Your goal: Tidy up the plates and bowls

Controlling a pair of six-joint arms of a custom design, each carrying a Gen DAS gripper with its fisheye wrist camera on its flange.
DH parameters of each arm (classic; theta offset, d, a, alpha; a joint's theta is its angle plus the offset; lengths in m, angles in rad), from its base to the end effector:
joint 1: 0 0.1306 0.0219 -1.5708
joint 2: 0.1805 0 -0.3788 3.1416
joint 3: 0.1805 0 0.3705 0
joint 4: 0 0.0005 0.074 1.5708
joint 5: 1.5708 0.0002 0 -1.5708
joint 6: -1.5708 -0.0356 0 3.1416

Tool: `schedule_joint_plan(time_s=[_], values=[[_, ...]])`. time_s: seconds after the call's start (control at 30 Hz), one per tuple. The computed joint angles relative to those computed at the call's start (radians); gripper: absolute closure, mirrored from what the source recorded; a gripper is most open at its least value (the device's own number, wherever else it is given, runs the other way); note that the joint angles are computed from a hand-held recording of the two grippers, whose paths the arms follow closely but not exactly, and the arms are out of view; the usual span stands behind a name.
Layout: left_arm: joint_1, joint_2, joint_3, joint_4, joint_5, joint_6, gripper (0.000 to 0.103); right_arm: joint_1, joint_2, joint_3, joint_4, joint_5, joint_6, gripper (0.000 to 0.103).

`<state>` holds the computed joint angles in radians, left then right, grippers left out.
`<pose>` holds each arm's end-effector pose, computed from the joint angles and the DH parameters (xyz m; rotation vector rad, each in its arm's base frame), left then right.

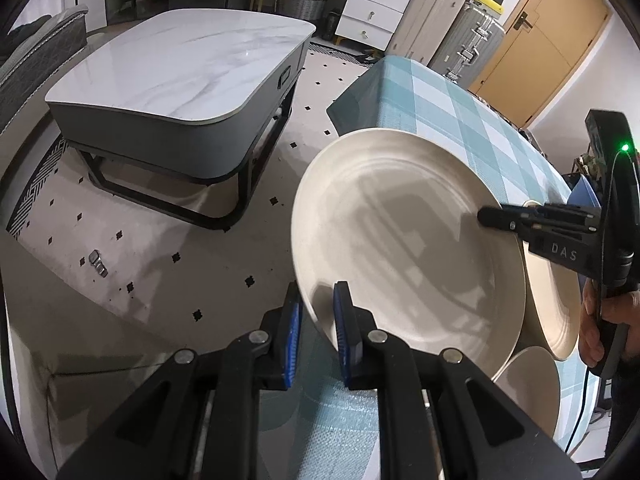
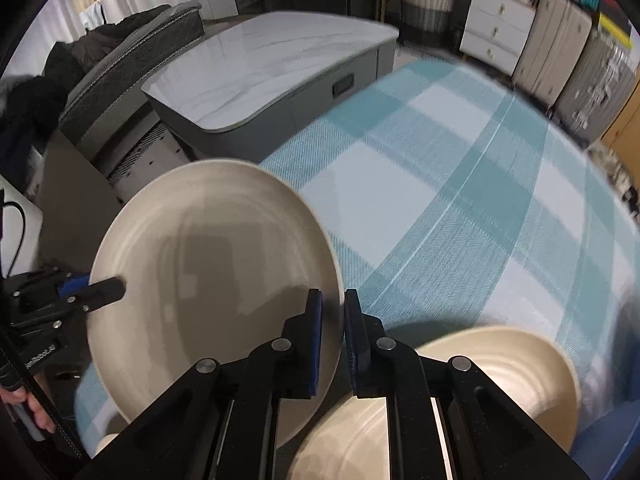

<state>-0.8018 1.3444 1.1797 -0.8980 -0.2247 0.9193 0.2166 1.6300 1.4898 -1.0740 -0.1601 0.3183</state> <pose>0.2993 -0.2986 0.3532 -0.2309 2.6163 -0.3237 0.5034 0.1161 0.3444 -0.7710 2.6621 0.1966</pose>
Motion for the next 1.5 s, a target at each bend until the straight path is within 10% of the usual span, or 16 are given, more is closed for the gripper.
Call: schedule_joint_plan(time_s=[0.93,1.5], values=[[-0.018,-0.02,0.052,-0.058,0.026,0.019,0.09,-0.008,-0.088,-0.02,-0.001,-0.001,-0.065,0.091],[-0.182,-0.07,0.079,-0.156,-0.033,0.11,0.089,-0.05,-0.319,-0.175,-0.024,-0.037,-0.032,0.091]])
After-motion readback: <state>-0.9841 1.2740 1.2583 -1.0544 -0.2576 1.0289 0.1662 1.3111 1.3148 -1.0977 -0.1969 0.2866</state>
